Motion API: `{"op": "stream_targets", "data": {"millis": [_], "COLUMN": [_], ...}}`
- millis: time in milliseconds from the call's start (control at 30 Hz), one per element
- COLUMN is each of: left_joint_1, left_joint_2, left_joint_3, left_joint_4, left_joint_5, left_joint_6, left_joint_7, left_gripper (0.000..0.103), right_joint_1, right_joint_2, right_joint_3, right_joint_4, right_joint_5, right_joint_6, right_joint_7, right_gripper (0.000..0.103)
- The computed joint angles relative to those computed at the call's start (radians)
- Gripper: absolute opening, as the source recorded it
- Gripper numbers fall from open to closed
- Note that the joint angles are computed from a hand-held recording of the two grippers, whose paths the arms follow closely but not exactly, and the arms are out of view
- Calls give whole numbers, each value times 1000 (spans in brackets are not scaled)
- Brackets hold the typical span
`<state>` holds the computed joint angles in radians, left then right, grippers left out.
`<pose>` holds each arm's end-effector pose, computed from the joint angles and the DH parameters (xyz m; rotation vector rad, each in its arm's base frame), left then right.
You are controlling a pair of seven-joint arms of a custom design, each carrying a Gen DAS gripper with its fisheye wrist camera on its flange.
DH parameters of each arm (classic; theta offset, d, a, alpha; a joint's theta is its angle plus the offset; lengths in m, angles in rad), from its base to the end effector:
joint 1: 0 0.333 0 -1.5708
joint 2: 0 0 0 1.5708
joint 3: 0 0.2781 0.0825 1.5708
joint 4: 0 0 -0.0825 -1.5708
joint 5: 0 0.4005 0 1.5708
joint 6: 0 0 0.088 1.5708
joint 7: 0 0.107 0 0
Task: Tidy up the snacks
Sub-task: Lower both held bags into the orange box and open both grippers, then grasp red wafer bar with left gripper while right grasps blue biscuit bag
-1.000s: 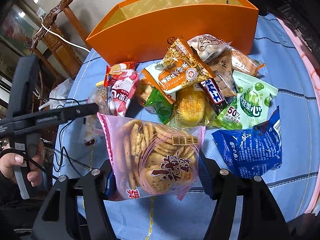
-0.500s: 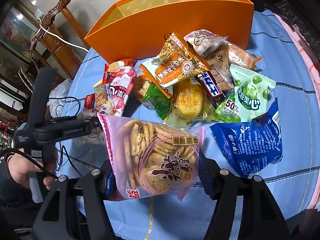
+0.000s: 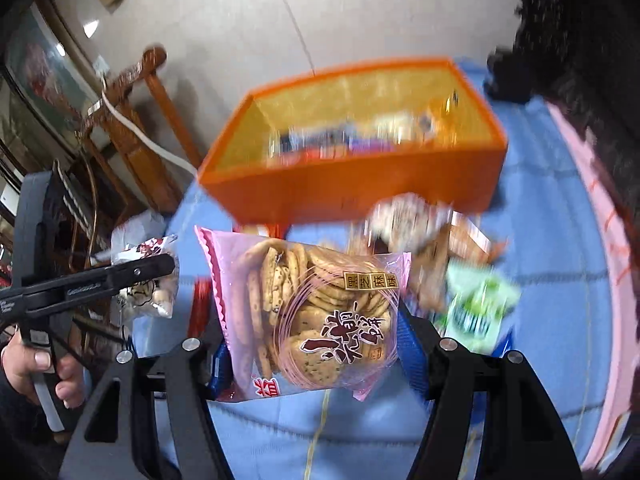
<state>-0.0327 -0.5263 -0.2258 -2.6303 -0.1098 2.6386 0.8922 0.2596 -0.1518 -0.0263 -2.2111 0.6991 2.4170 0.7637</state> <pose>0.4362 -0.1099 0.4297 -2.4553 1.4538 -0.7114 0.5367 0.1306 0.4369 -2.2002 1.1761 -0.0444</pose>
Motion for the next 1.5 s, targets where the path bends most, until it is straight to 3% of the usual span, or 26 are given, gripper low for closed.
{"op": "stream_targets", "data": {"millis": [267,533,567,633,667,700,767,1033,1300,1500], "left_joint_1": [85,43,36,15,1,-14,-19,10,40,35], "left_joint_2": [268,555,589,639,646,644,625,500,301,175], "left_joint_3": [-10,75,85,110,125,141,149,130,69,43], "left_joint_4": [297,589,621,668,675,672,645,491,261,91], "left_joint_5": [153,186,176,214,258,319,357,322,300,184], "left_joint_6": [45,19,9,-23,-39,-47,-34,-48,-71,-104], "left_joint_7": [-15,5,5,-56,-111,-184,-228,-230,-242,-209], "left_gripper": [37,39,42,61,82,93,94,94,94,94], "right_joint_1": [-23,-63,-67,-57,-51,-52,-82,-152,-152,-115], "right_joint_2": [206,488,501,555,568,571,565,447,268,124], "right_joint_3": [44,125,134,131,126,129,158,207,161,75], "right_joint_4": [272,581,590,641,651,647,626,461,241,30], "right_joint_5": [52,-95,-112,-196,-240,-264,-262,-182,-87,-38], "right_joint_6": [67,95,101,97,94,100,106,200,196,163], "right_joint_7": [-7,168,185,266,305,330,322,237,105,21], "right_gripper": [67,67,68,71,72,74,77,78,80,82]}}
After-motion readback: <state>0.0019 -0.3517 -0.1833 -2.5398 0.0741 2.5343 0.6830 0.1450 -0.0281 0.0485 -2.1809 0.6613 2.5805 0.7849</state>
